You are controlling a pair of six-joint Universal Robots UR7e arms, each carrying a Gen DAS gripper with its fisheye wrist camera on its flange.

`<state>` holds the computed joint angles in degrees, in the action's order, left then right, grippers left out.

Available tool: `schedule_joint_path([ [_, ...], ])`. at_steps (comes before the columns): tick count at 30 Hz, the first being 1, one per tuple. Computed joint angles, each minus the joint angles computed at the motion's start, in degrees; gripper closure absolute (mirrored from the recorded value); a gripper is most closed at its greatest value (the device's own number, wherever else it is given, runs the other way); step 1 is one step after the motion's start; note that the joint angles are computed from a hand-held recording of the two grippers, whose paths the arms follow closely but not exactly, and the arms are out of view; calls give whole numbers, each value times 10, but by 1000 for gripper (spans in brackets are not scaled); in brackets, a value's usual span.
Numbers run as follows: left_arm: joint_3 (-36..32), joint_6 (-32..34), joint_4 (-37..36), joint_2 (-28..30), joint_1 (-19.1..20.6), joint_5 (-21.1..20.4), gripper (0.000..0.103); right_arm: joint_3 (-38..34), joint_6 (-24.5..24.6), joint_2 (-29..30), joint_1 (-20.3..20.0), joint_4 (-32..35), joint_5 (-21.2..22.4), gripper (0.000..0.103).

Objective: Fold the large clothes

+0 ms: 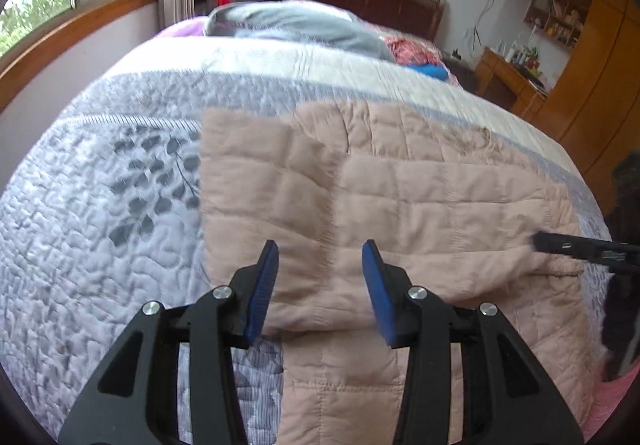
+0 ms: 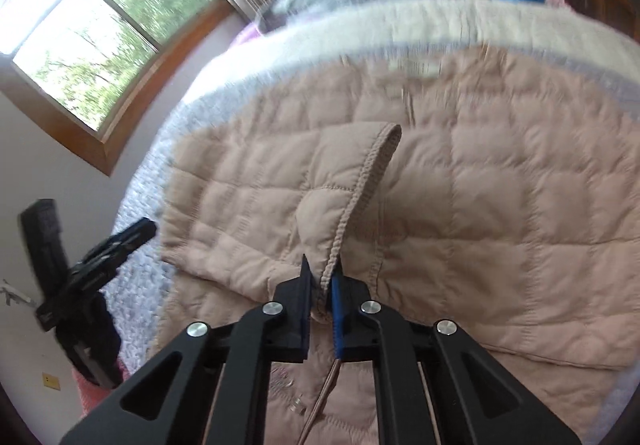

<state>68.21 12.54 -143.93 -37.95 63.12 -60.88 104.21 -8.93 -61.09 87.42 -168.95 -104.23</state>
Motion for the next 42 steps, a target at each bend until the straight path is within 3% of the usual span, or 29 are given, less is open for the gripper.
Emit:
schedule_joint_path([
  [4, 0, 5, -7, 1, -5, -8, 61, 39, -29, -47, 15, -54, -3, 95],
  [8, -4, 13, -8, 15, -13, -10, 61, 72, -62, -79, 29, -126, -58, 95],
  [15, -22, 28, 1, 54, -20, 20, 61, 96, -66, -96, 4, -182, -123, 95],
  [24, -64, 21, 44, 92, -5, 32, 60, 94, -1, -91, -93, -120, -70, 95],
  [30, -72, 25, 43, 104, -2, 34, 59, 98, 14, -79, -118, -119, -37, 94],
  [33, -74, 25, 41, 104, -3, 39, 60, 102, 5, -78, -110, -129, -56, 93],
  [35, -65, 22, 40, 96, -5, 36, 60, 104, 3, -76, -96, -148, -79, 86],
  [39, -27, 15, 22, 62, -13, 26, 59, 144, -32, -94, -55, -247, -128, 86],
  [42, -2, 13, 8, 44, -27, 19, 59, 147, -40, -102, -29, -224, -122, 86],
])
